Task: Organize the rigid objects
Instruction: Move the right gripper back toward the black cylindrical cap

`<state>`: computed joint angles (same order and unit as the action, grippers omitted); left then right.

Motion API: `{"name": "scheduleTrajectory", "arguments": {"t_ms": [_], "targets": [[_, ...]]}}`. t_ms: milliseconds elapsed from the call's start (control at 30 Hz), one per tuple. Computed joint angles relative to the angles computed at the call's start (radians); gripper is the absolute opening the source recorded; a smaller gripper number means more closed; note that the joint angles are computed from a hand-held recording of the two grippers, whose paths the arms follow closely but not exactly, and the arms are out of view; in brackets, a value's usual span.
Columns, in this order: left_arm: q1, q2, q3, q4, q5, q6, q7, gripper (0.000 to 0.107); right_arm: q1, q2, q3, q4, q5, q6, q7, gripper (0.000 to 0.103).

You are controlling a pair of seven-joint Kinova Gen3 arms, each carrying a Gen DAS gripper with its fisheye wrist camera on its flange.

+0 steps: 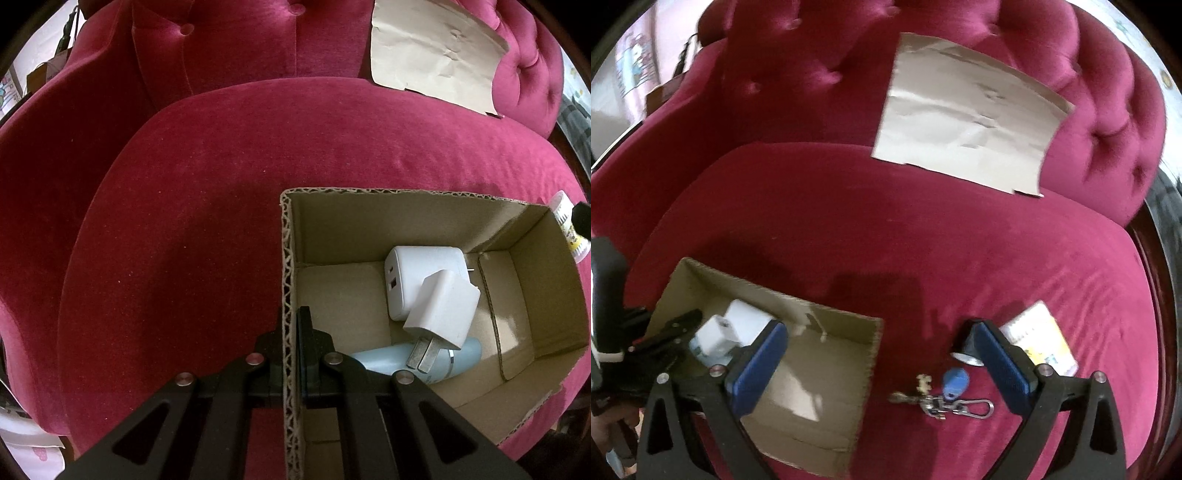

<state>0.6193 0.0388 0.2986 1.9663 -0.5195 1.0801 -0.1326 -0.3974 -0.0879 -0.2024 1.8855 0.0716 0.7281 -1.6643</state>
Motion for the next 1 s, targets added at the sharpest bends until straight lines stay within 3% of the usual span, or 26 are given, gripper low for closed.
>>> {"name": "scheduleTrajectory", "arguments": {"t_ms": [433,1000], "targets": [[-0.001,0.001,0.0,0.001,-0.002,-0.001,-0.002,0.004,0.085,0.017,0.074,-0.002,-0.077,0.003,0.059,0.103],[0.0,0.003,-0.001,0.001,-0.003,0.0,0.0,0.004,0.148,0.065,0.107,0.018,-0.172,0.018,0.141,0.103]]}}
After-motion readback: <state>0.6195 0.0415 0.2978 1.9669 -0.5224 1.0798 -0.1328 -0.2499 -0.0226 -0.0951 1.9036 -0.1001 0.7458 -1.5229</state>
